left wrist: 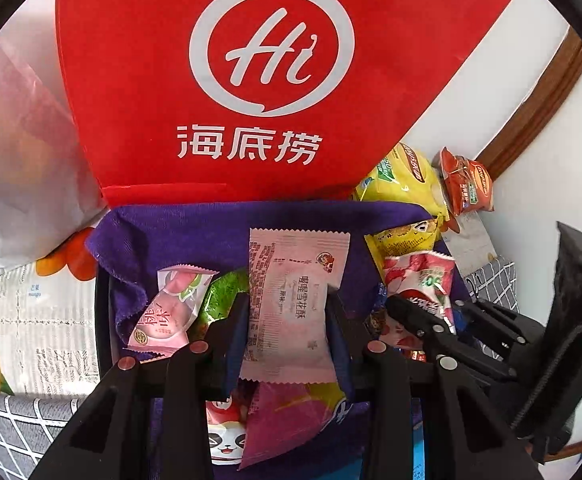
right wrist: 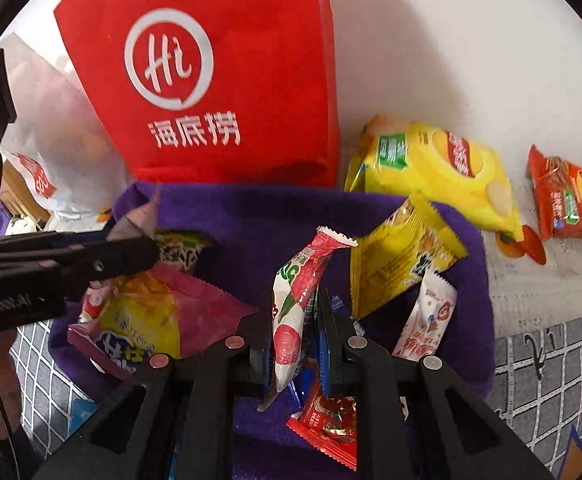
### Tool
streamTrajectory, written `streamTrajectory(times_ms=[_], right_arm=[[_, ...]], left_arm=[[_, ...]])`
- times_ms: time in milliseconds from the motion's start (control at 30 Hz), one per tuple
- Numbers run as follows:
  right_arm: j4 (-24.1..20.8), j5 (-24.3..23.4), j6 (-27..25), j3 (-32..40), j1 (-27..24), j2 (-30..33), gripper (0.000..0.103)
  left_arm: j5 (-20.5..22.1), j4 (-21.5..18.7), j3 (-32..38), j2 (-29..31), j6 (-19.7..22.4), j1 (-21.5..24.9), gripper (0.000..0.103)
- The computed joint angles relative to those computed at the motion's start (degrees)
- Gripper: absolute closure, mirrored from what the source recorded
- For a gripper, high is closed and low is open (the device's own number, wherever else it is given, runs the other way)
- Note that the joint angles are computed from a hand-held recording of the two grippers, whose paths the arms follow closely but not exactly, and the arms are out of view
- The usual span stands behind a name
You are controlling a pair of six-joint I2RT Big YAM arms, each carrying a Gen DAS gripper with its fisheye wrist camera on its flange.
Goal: Organize snacks
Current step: 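Lower both packets onto the towel and open both tools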
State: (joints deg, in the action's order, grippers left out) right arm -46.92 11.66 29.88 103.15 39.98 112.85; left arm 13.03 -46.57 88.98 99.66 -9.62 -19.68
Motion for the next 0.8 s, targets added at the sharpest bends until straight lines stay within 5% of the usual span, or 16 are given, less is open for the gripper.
streamTrajectory(times_ms=[800], right_arm=[[-3.38, 2.21, 0.22, 0.07, -0.28, 0.34, 0.080]], left_arm=[[-0.85, -3.92, 1.83, 1.64, -0.45, 0.01, 0.063]])
